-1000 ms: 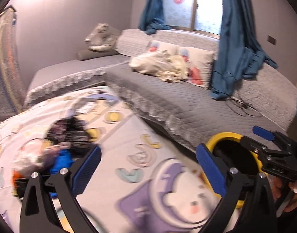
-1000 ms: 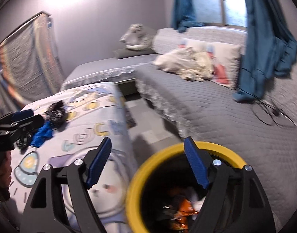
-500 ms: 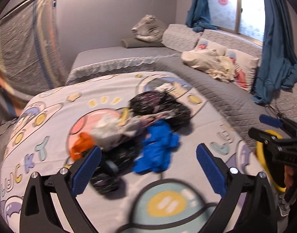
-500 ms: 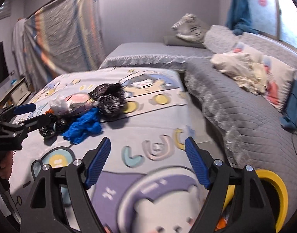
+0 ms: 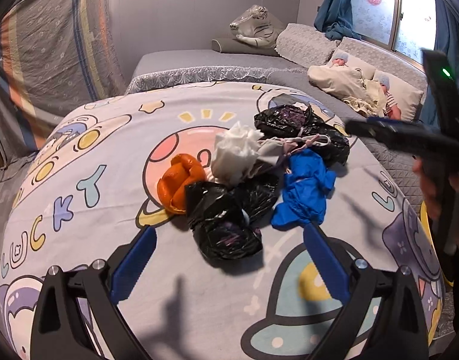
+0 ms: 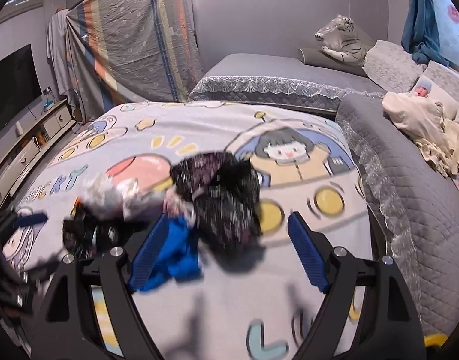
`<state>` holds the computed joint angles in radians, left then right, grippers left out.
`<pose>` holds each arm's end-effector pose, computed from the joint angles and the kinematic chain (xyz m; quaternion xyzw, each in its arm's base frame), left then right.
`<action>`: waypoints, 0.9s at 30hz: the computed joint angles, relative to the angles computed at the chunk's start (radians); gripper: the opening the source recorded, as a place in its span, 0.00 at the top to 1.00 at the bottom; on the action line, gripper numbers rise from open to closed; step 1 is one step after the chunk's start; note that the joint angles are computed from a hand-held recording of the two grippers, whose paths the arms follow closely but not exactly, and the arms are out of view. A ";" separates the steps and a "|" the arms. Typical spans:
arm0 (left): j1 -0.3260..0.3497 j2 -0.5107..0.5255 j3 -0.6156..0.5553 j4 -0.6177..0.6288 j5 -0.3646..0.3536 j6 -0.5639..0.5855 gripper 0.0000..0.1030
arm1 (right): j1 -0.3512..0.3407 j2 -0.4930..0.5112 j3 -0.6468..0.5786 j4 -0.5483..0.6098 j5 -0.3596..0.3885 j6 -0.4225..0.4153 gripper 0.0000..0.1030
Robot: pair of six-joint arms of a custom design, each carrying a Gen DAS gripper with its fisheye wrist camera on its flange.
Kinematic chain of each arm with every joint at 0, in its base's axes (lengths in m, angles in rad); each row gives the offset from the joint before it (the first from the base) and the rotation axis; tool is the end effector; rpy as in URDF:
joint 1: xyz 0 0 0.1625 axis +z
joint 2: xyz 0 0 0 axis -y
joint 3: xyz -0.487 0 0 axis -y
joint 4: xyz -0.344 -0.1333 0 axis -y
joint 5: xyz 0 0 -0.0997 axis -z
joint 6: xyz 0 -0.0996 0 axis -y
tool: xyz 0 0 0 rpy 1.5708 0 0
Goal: Collect trash
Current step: 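Grasp a black plastic bag with the left tool while the right tool grasps another black bag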
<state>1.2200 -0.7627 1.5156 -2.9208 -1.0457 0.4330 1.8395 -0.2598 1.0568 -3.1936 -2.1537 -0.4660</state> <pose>-0.0802 -0.7523 0.2485 0.2820 0.8822 -0.2736 0.2595 0.2986 -0.7888 0.0585 0.2075 -0.8602 0.3566 0.2998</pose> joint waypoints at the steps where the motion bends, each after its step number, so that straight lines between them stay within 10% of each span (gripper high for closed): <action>1: 0.001 0.004 -0.006 0.003 0.000 -0.003 0.08 | -0.002 0.015 -0.043 0.030 0.004 -0.007 0.23; 10: 0.006 0.038 -0.057 0.049 0.004 -0.018 0.09 | -0.033 0.145 -0.367 0.328 -0.036 -0.026 0.17; 17: 0.005 0.064 -0.094 0.101 0.009 -0.015 0.27 | -0.039 0.232 -0.557 0.458 -0.044 -0.020 0.19; 27: 0.001 0.075 -0.106 0.119 0.049 -0.054 0.76 | -0.024 0.251 -0.562 0.469 -0.026 -0.024 0.79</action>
<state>1.2209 -0.6873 1.4101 -2.8014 -0.9967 0.3792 1.8160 -0.0091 0.4943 -2.7249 -2.1800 -0.4901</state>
